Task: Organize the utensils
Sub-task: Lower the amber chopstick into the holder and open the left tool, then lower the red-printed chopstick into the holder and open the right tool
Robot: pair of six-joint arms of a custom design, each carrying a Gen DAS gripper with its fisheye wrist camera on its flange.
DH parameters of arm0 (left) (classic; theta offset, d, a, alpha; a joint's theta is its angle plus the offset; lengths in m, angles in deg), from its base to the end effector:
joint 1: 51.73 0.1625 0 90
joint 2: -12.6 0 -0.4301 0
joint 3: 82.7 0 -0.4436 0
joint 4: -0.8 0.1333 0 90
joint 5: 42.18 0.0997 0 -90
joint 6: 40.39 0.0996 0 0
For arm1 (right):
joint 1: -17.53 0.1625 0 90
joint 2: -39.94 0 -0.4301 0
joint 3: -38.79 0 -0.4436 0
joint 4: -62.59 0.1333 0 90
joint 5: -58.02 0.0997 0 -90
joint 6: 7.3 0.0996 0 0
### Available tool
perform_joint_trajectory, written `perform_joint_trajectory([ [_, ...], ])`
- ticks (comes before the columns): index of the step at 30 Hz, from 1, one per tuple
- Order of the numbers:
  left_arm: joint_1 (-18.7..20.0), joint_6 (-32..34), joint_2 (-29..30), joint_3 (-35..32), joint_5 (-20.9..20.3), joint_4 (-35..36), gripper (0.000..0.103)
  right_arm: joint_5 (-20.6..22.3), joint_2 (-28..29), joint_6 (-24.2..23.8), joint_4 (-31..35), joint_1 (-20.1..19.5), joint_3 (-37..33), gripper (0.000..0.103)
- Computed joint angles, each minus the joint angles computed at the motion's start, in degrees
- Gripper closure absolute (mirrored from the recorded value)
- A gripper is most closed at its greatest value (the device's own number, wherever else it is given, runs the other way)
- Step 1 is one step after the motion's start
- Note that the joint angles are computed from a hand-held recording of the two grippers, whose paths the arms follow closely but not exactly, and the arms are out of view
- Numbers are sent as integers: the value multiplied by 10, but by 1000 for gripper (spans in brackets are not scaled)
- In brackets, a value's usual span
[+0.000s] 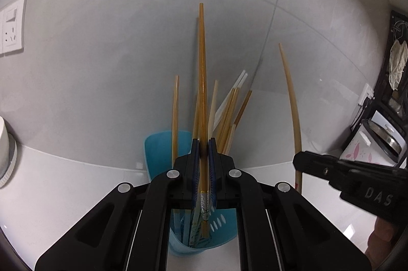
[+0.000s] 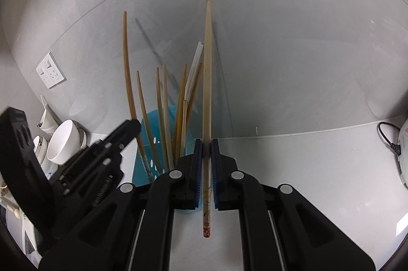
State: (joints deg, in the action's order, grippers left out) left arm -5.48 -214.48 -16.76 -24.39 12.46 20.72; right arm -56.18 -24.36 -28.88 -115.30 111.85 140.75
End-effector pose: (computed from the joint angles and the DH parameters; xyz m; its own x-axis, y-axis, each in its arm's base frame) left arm -0.3747 -0.6676 0.0319 -0.7942 0.3435 -0.5013 0.6059 0.5115 -0.6094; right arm 0.1428 -0.6624 0.2975 -0.8501 -0.0064 0.5265 -0.3881 0.6835 -0.6183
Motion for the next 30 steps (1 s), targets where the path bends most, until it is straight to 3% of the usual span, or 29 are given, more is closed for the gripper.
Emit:
perform_joint_trajectory([
  [6, 4, 7, 2, 4, 1, 12, 96, -1, 6, 2, -2, -1, -3, 97],
  [11, 0, 2, 6, 1, -26, 30, 92, -6, 9, 6, 6, -1, -5, 97],
  [15, -8, -65, 28, -42, -82, 113, 61, -12, 11, -3, 9, 1, -3, 97],
  [17, -11, -90, 35, -56, -106, 152, 56, -8, 9, -4, 9, -1, -1, 97],
  [22, -14, -140, 24, -52, -120, 209, 37, 6, 12, -11, -4, 1, -1, 97],
  [24, -16, -152, 23, -52, -125, 227, 23, 14, 11, -14, -7, 1, 0, 97],
  [27, -19, -165, 9, -35, -124, 236, 10, 25, 14, -22, -18, 5, -1, 97],
  [30, -18, -178, 5, -37, -122, 253, 6, 48, 20, -38, -39, 6, -1, 97],
])
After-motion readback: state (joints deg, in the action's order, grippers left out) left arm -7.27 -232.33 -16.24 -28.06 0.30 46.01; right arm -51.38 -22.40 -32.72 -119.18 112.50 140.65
